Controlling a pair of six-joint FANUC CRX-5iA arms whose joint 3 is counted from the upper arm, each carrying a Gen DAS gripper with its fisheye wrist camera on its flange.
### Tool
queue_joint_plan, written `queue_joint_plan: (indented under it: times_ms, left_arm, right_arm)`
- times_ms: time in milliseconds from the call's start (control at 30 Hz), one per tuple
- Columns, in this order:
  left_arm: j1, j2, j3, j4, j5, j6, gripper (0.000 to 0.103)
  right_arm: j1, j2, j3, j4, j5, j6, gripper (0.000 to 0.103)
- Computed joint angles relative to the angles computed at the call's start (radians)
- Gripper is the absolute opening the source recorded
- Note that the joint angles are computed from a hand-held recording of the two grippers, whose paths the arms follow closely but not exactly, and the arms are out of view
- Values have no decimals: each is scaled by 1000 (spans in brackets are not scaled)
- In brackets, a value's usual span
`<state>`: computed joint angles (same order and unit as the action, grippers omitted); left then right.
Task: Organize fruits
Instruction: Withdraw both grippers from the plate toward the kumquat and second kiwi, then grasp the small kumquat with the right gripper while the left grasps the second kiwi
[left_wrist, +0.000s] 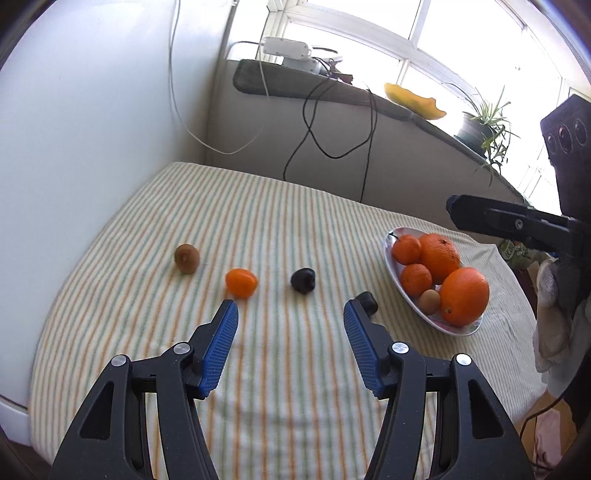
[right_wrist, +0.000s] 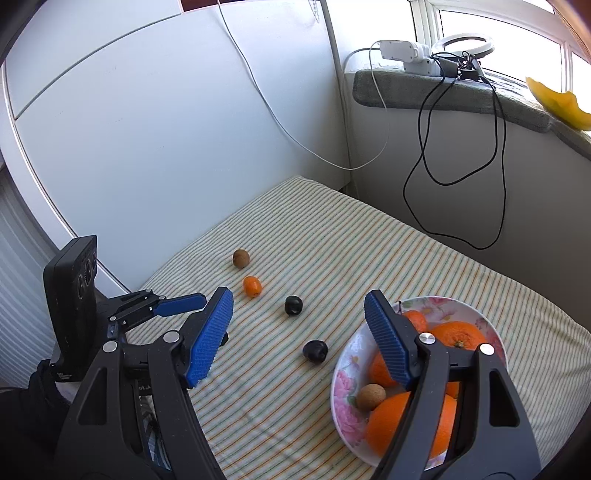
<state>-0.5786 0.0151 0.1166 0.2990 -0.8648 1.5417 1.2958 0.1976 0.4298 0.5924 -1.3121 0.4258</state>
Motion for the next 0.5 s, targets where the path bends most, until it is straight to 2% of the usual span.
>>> queue_joint_plan:
  times_ms: [300, 433, 500]
  left_arm:
    - [78, 2, -27, 37, 13, -37, 59]
    - [103, 24, -23, 51, 11, -44, 58]
    - [114, 37, -22, 69, 13, -54, 52]
  right_arm:
    - [12, 96, 76, -26, 15, 34, 76]
    - [3, 124, 99, -60, 29, 42, 67]
    - [-5, 137, 107, -76, 33, 37, 62]
